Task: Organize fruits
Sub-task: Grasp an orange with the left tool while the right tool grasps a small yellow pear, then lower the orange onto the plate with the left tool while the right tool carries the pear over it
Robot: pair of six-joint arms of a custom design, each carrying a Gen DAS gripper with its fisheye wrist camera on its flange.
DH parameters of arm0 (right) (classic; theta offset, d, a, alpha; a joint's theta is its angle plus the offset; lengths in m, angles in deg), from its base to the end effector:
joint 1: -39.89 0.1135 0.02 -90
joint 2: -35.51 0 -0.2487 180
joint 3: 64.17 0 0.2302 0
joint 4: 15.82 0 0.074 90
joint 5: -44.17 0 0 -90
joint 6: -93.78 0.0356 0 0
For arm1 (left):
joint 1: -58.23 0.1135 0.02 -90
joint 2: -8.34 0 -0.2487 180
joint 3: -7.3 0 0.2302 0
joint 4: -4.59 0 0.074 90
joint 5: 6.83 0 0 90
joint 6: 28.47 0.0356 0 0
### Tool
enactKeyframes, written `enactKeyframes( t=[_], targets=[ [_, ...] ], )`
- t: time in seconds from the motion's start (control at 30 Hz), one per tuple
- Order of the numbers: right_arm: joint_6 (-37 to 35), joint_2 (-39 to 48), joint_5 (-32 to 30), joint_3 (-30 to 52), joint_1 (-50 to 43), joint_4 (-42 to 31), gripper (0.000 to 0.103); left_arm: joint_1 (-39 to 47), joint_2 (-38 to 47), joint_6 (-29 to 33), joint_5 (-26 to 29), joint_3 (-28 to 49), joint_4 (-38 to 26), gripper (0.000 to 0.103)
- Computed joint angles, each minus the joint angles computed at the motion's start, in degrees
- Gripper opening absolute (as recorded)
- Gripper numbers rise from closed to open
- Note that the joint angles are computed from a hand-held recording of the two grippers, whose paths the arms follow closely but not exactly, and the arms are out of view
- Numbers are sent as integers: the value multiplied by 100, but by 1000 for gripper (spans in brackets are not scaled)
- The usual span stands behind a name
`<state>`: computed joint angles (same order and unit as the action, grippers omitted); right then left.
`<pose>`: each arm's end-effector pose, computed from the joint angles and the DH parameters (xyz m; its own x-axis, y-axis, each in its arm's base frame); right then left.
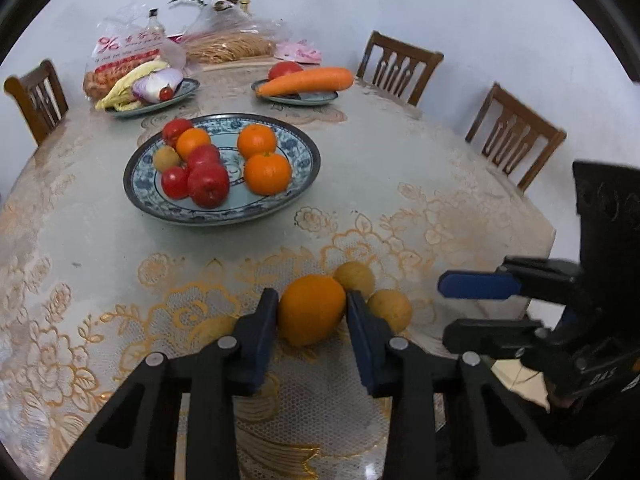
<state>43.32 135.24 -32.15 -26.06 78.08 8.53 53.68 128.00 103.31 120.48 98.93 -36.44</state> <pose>0.2079 0.1528 0.0903 -0.6553 0.2715 -0.7049 -0.0462 0.9170 0.3962 0.3799 -0.0519 0.1259 -0.5083 0.5721 -0.6437 0.8284 0.5291 -0.1840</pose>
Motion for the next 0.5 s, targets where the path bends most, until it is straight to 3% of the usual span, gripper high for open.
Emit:
enactKeyframes(
  t=[0.23,0.5],
  targets=[
    [-107,315,335,389,47,-247,41,431,96,-392,827,282,-271,36],
    [-338,566,-109,907,-87,-700,37,903,90,-197,1253,395,-603,36]
  ],
)
